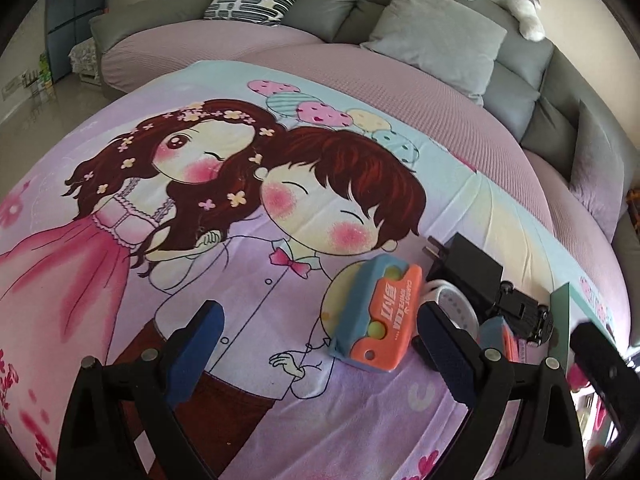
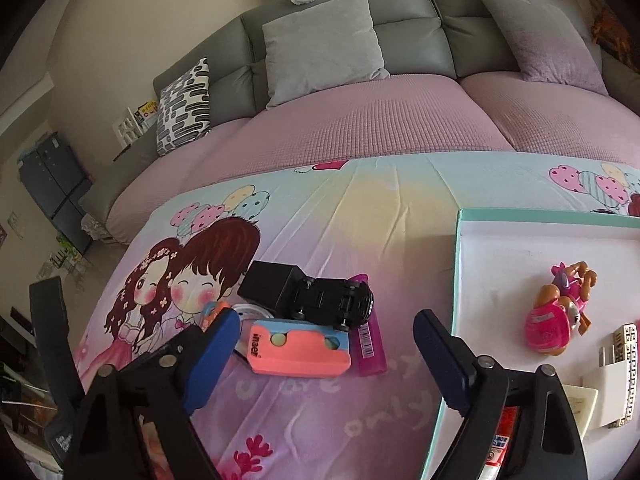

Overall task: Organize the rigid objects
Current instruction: 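Withdraw both tools from the tray toward the pile, then grasp the orange-blue toy knife with left tool while right tool grasps the black toy car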

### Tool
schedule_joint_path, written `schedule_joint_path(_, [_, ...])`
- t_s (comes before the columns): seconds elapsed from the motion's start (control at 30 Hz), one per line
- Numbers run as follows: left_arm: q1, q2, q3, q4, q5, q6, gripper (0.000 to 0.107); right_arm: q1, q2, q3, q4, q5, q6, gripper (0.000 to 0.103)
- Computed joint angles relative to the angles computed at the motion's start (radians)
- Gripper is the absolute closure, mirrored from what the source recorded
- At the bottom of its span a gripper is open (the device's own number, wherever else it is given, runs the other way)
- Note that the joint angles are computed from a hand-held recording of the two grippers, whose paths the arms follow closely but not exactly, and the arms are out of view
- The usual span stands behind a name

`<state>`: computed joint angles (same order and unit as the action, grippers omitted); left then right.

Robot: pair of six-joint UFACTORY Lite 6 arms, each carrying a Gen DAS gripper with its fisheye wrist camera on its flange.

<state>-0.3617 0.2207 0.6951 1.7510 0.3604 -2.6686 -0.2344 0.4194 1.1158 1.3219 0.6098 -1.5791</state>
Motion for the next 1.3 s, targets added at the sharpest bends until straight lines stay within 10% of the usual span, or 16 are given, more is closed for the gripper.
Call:
schedule_joint_path(0.4, [-0.012, 0.084, 0.058, 0.012, -0.011, 0.059, 0.017, 0.033, 0.171, 0.152, -0.070, -0.034, 0.153, 0.041])
schedule_joint_path(0.87, [-0.044, 0.145, 0.128, 0.007, 0.002, 0.146, 0.062, 0.046, 0.198, 0.154, -0.002, -0.051, 0.088, 0.067])
schedule_joint_path(1.3, [-0.038, 0.073, 0.062, 0.160, 0.008, -0.035, 0.063, 0.011, 0.084, 0.067, 0.089, 0.015, -0.039, 0.086])
